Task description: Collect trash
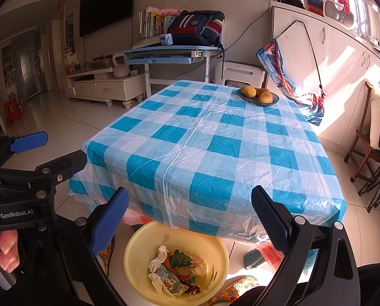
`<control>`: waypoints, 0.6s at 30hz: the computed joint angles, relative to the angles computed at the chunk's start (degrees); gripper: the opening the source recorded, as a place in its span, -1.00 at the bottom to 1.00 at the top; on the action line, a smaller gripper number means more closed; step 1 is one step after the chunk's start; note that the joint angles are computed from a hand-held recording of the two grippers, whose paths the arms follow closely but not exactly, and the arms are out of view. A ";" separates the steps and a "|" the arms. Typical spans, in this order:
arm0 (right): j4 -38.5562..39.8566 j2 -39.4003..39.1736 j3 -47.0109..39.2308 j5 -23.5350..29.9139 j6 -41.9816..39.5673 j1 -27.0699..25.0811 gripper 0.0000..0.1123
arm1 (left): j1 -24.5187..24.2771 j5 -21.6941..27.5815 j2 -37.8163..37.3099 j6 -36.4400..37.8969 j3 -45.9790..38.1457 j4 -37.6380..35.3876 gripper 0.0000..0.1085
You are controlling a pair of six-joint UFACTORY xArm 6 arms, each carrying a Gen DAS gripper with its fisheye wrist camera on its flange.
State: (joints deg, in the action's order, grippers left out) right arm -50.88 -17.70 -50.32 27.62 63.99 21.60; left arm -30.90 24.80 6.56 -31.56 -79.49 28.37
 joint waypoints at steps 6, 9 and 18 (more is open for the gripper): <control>-0.01 -0.10 0.14 -0.05 0.02 0.01 0.65 | 0.12 -0.32 -0.35 0.31 0.41 -0.09 0.71; -0.02 0.05 0.09 -0.33 -0.09 -0.15 0.65 | 0.11 -0.40 -0.61 0.22 0.72 0.03 0.71; -0.18 -0.10 0.30 -0.36 0.03 -0.06 0.65 | 0.16 -0.38 -0.43 0.19 0.54 0.03 0.71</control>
